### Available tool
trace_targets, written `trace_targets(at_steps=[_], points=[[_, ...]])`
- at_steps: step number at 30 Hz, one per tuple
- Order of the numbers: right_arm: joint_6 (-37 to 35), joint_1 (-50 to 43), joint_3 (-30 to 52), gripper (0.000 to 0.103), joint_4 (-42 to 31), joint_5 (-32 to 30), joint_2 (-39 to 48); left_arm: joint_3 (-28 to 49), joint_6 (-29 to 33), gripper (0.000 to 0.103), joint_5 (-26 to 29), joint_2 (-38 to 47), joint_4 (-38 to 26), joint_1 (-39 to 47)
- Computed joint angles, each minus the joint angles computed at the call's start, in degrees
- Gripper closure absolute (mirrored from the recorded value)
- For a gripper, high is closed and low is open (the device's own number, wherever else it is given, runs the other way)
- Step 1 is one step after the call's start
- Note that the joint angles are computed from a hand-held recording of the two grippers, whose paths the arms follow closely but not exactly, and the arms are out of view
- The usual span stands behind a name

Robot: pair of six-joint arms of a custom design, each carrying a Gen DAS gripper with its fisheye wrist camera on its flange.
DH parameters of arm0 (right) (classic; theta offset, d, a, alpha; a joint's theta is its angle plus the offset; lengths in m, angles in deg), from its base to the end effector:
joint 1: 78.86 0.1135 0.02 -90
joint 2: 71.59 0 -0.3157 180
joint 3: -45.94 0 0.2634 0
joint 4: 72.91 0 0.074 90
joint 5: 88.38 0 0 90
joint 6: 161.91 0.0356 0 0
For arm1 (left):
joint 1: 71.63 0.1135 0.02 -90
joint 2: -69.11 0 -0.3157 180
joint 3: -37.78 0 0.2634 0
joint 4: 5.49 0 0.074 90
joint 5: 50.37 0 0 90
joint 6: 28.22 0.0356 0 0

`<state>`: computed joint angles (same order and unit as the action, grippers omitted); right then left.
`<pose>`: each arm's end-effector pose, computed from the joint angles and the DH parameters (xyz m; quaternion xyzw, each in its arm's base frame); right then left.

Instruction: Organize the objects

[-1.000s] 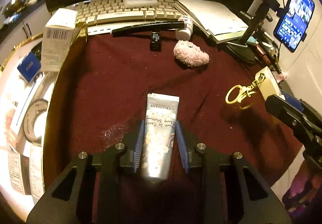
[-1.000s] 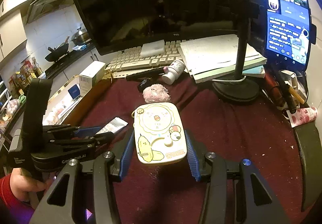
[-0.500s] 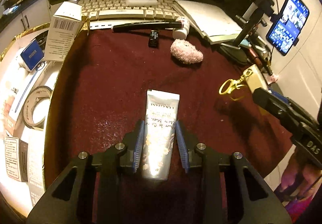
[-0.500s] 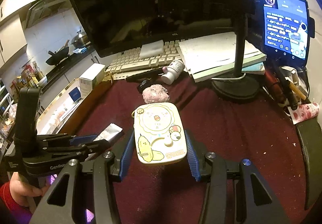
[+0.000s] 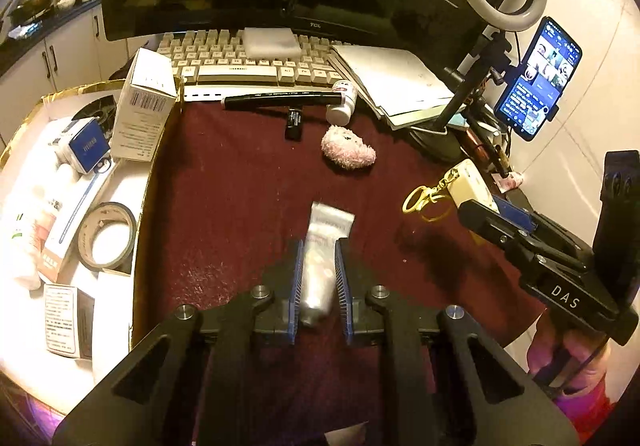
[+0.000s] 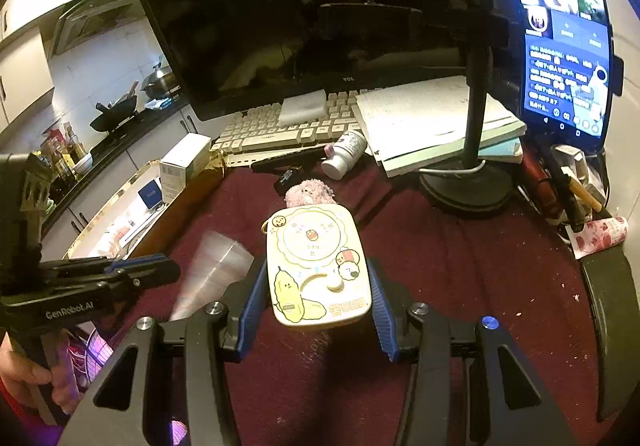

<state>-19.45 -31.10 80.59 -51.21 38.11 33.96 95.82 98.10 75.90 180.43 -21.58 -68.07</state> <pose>0.1890 0.1767 0.0911 0.1455 0.8849 0.0658 0.4375 0.3291 -0.0006 0.1003 0.3171 0.8813 -0.2298 0.2644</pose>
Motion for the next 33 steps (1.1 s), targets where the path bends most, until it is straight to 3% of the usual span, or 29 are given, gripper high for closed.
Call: trace_targets(at_steps=[6,8,9,10,12,22,26,27,30,33], points=[[0.72,0.64,0.16,0.055,-1.66,0.71,-0.67,1.05,0.02,0.086,-1.10,2.60,0.01,-0.50],[1.02,0.72,0.00,0.055,-1.84,0.72,-0.71,1.16,0.33,0.073,-2.06,3.40,0.95,-0.98],[1.28,0.81,-0.09,0.055,-1.91,0.79,-0.77,1.34,0.91,0.055,-2.78,4.02,1.30,-1.41],[1.38,0.91,-0.18,0.055,-1.82,0.83,-0.79,1.38,1.27,0.044,-3.22,4.50,1.81,-1.71],[1.22,1.05,-0.26,0.055,-1.56,0.73,-0.77,1.49,2.04,0.041,-4.57,5.48,2.60,-2.83],[-0.15,0.74,0.12,0.055,-0.67,-0.54,-0.08,-1.36,-0.76,0.040,-15.94,8.93,17.07,-7.81],[-0.26,0.19,-0.61,0.055,0.44,-1.11,-0.05,-0.05,-1.06,0.040,-16.45,9.21,15.56,-9.19],[-0.36,-0.05,-0.84,0.055,0.93,-1.34,0.02,0.15,-1.06,0.043,-16.62,9.32,15.52,-9.58],[-0.53,-0.25,-1.07,0.055,2.11,-1.75,0.50,-0.32,-0.17,0.070,-16.59,8.63,15.17,-10.61],[-0.56,-0.34,-1.40,0.055,3.04,-2.21,0.82,-1.99,0.74,0.073,-17.44,7.23,15.09,-11.15]])
